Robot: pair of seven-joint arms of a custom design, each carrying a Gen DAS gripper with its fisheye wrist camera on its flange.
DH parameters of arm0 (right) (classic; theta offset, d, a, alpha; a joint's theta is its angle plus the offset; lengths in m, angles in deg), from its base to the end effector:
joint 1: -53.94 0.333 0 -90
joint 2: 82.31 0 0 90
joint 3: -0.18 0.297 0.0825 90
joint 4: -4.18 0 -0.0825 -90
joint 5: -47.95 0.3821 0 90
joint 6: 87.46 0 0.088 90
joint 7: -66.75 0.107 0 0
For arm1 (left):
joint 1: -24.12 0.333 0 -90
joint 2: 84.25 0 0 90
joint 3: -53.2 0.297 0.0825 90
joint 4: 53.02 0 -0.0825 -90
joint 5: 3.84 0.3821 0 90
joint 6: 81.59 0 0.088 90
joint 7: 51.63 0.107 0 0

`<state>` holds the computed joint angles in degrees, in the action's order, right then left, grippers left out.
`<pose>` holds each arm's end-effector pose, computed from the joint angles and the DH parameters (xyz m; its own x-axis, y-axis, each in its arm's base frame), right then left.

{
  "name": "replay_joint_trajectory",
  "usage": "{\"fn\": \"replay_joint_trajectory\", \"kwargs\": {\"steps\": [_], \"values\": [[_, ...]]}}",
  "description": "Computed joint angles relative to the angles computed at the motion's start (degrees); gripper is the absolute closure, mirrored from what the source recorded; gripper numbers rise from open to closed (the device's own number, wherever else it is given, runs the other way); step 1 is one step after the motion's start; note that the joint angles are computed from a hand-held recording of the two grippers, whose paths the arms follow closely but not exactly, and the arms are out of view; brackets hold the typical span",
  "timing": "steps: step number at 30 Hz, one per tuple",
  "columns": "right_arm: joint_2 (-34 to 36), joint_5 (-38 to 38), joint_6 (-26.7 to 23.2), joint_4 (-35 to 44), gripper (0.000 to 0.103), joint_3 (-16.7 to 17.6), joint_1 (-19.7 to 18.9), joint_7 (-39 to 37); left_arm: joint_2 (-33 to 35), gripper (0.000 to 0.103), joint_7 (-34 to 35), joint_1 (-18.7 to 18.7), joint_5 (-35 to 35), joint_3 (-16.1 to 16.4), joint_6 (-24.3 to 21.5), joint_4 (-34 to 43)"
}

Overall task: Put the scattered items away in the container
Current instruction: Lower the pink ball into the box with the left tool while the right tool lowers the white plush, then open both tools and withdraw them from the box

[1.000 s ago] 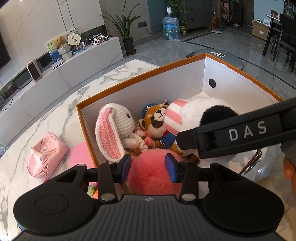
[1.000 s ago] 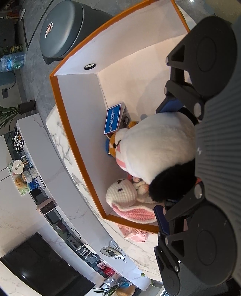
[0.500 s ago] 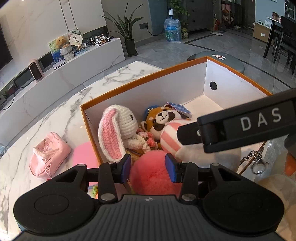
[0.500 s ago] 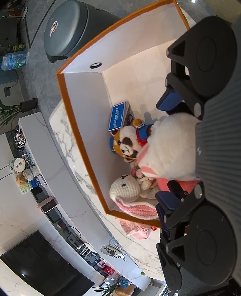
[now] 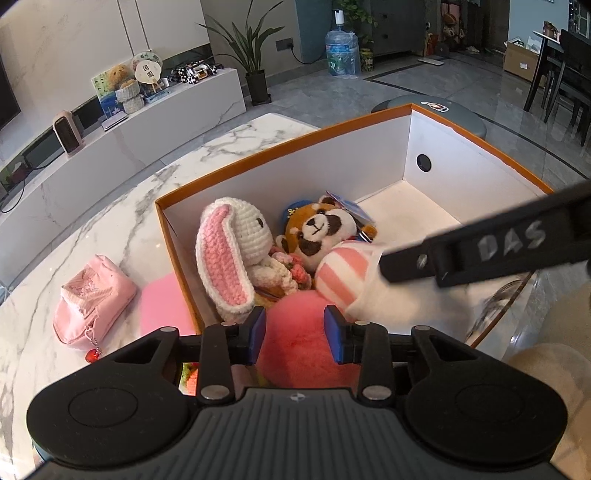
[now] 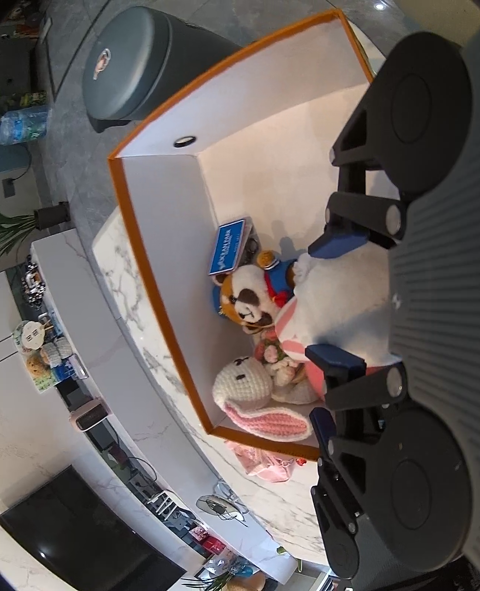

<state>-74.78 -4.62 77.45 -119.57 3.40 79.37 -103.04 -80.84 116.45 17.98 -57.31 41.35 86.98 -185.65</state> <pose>0.4876 0.3174 0.3698 -0.2764 -0.8846 -0.3757 -0.7154 0.4504 -0.5342 0.5274 -0.1159 0.3457 -0.6813 -0.7202 -0.1311 -0.5199 0.6021 -0.6059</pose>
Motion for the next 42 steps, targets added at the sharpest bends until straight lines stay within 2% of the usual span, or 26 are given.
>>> {"fn": "replay_joint_trajectory", "kwargs": {"steps": [2, 5, 9, 18, 22, 28, 32, 37, 42], "values": [[1.23, 5.36, 2.38, -0.21, 0.052, 0.84, -1.06, -4.31, 0.12, 0.063, 0.02, -0.04, -0.05, -0.02, 0.0, -0.01], [2.47, 7.88, 1.49, 0.99, 0.059, 1.0, -0.27, -8.78, 0.5, 0.063, -1.59, -0.18, 1.42, 0.0, 0.05, 0.05], [3.33, 11.78, 0.47, 1.85, 0.059, 0.95, 0.43, -13.51, 0.57, 0.063, -0.59, -0.12, 1.28, -0.43, 0.44, -0.22], [2.61, 13.34, 0.07, 1.38, 0.059, -0.01, 1.64, -14.9, -0.19, 0.063, -1.37, -0.23, 1.44, -0.38, 1.1, -1.02], [1.75, 9.67, -2.29, 1.8, 0.058, -0.38, 2.92, -11.94, -2.0, 0.063, 1.9, -0.5, -2.12, -0.18, 0.82, -1.95], [-0.58, 3.22, -4.99, 1.26, 0.049, 0.57, 3.45, -5.75, -5.52, 0.063, 6.0, -2.17, -7.0, 1.27, 1.25, -4.08], [-2.59, -1.2, -7.25, 0.54, 0.043, 1.86, 3.44, -1.19, -7.98, 0.063, 8.0, -3.45, -9.55, 2.64, 1.75, -5.72], [-5.19, -5.44, -10.69, -0.36, 0.04, 4.09, 3.44, 3.45, -10.98, 0.063, 9.5, -4.85, -12.69, 4.42, 0.89, -7.67], [-8.29, -8.81, -15.1, -2.12, 0.035, 6.54, 3.78, 7.61, -13.8, 0.063, 9.99, -5.97, -13.28, 5.54, 0.22, -10.04]]}}
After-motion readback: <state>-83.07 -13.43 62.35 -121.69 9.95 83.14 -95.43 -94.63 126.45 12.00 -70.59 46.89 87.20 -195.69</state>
